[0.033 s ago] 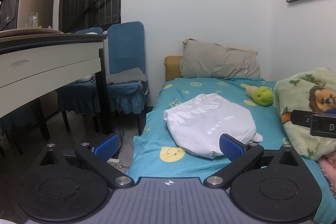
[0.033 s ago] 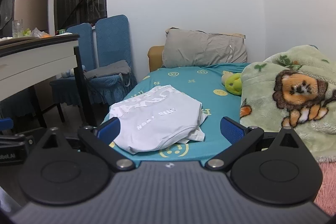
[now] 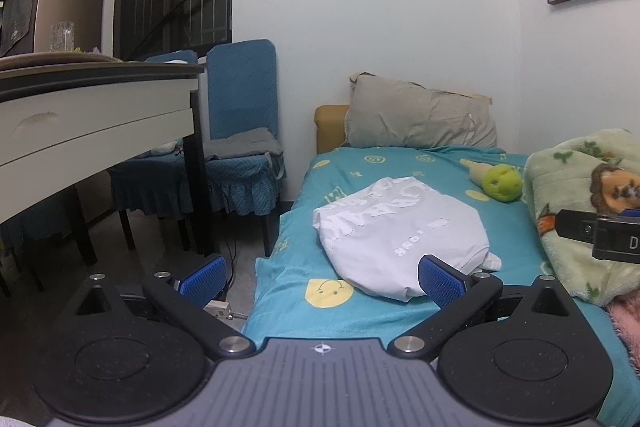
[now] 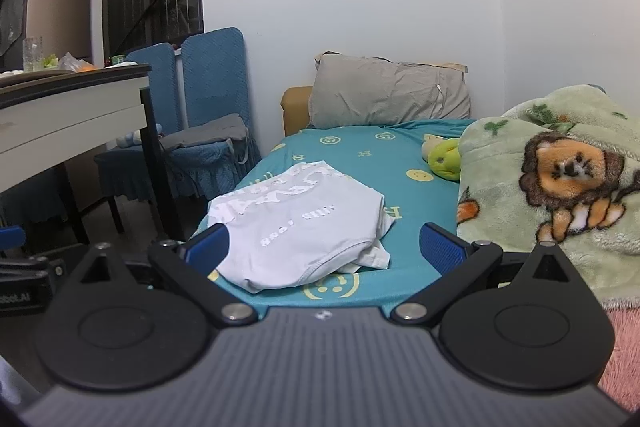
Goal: Fold clothes
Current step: 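Move both grippers toward the folded white T-shirt on the bed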
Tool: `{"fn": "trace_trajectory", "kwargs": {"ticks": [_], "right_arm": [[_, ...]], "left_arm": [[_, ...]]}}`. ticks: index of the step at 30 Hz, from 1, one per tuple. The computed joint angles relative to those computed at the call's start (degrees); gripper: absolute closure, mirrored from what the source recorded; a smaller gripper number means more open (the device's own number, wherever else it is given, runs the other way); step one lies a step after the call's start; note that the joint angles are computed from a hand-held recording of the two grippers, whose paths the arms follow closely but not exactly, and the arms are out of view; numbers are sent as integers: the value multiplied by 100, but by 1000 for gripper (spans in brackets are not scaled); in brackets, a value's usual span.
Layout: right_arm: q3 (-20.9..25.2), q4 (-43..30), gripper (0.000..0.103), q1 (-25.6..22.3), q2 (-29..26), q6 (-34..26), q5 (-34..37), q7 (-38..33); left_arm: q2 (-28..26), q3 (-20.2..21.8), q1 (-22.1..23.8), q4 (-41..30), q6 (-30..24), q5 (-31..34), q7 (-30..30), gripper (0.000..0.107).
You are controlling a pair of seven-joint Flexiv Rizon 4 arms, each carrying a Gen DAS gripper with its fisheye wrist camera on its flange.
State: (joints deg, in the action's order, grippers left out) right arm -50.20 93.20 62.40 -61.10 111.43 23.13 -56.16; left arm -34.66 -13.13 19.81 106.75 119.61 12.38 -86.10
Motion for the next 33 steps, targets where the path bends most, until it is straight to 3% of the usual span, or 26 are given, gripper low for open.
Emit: {"fn": "trace_trajectory", "kwargs": {"ticks": [7, 11, 18, 25, 29, 31, 33], "right_arm": [[245, 70, 0, -105, 137, 258, 189, -234], [141, -32, 0, -59, 127, -36, 221, -224], [114, 11, 0, -63, 137, 49, 152, 40], [-224, 36, 0, 162, -57, 76, 301, 93], [-61, -299, 0, -12, -5, 238, 379, 155], [-436, -518, 0, 118, -190, -147, 557, 244], [-386, -663, 0, -36, -159, -193, 350, 398]], "left_arm": [[-28, -10, -7, -21, 3, 27, 15, 4], [-43, -17, -11, -31, 6, 39, 27, 4], [-68, -37, -8, -43, 16, 63, 44, 4], [-65, -68, 21, -17, 79, 124, -9, 4], [-87, -79, 6, -54, 54, 145, -16, 4], [-98, -78, -19, -83, 14, 118, -10, 4], [-120, -152, 30, -118, -28, 168, -3, 4]]}}
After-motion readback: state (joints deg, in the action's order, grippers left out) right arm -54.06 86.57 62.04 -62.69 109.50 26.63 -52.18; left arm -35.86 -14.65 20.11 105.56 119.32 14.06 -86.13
